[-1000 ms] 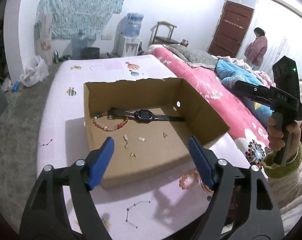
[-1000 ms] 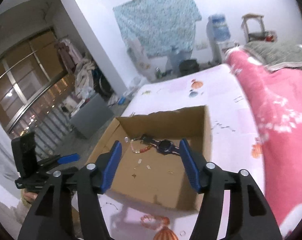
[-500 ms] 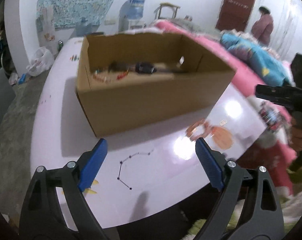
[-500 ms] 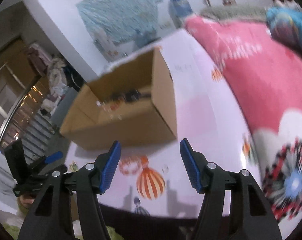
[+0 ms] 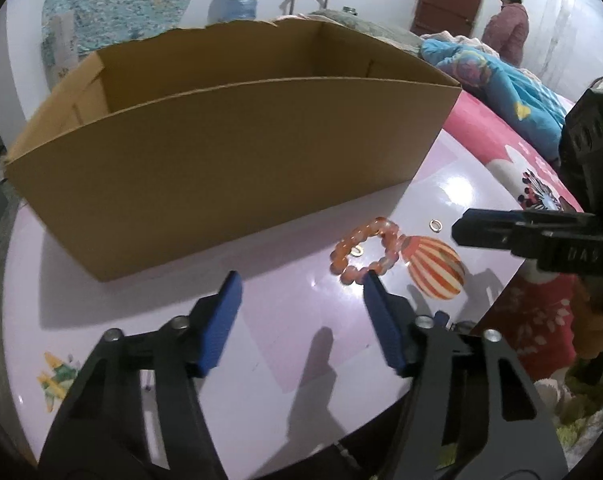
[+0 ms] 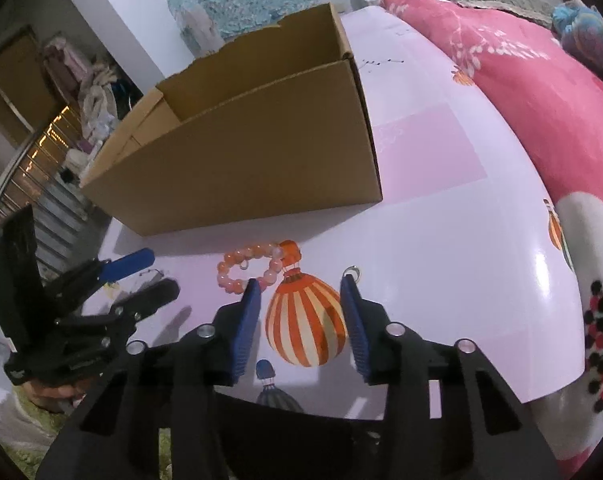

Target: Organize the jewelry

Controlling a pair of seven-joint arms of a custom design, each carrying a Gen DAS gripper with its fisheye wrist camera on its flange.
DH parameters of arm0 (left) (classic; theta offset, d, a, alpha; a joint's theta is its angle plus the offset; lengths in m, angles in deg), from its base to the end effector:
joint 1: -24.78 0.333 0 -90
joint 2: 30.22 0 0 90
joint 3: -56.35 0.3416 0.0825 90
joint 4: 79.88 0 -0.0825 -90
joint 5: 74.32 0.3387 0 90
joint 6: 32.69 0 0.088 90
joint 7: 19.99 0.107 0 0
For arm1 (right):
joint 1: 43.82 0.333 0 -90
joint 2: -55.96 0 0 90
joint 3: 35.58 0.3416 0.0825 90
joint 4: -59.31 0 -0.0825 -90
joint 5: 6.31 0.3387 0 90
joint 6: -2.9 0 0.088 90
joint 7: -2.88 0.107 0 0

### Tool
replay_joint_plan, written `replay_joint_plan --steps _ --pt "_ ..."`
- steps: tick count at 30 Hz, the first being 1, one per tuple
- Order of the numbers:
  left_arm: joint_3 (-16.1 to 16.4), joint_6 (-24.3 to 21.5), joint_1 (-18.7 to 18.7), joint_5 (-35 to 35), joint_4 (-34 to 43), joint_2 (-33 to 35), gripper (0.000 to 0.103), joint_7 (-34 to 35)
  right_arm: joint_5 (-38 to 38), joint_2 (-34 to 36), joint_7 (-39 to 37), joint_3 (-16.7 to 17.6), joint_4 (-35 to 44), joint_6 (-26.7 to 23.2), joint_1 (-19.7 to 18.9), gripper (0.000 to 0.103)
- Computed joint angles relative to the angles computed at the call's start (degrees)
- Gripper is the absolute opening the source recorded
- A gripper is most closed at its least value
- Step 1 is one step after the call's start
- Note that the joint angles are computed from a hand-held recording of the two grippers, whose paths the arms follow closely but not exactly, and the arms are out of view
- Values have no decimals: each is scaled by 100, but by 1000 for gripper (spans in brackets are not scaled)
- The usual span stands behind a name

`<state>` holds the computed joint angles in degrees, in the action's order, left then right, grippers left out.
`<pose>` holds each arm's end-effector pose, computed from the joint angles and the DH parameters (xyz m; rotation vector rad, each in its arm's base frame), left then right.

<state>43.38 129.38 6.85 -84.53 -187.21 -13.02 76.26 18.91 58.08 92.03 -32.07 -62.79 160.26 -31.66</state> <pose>0.5611 -0.3064 0.4827 -1.4612 2.3673 -0.9312 0.5358 0.1322 0.5044 -1.7157 1.8407 -0.1575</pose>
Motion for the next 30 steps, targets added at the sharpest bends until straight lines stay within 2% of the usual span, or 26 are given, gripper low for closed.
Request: replay_joint_plan --steps 4,11,14,16,19,23,26,28,30 --pt "-84 -274 19 -80 385 296 45 125 56 112 -65 12 97 -50 -25 36" --pt "-62 -739 -30 -112 992 691 36 182 299 307 -230 85 241 -103 -127 36" --pt "-4 -890 -139 54 1159 771 26 206 358 347 -265 109 254 -81 -169 36" --pt "115 -883 -293 315 1201 803 9 140 422 371 -300 121 256 -66 -202 36" --pt "90 -817 -329 416 1213 821 9 148 490 398 -326 132 256 -53 -242 36" --pt "-441 -377 88 -361 964 630 9 750 557 383 -367 141 222 -13 -280 36" --pt "-921 -163 506 -1298 829 412 9 1482 645 362 -431 137 188 15 -307 36" --pt "-1096 -109 693 -1853 734 244 9 1922 651 351 -411 139 165 50 -293 36" --pt "-1067 -93 745 -2206 603 65 9 2142 687 333 -449 147 140 90 -284 36"
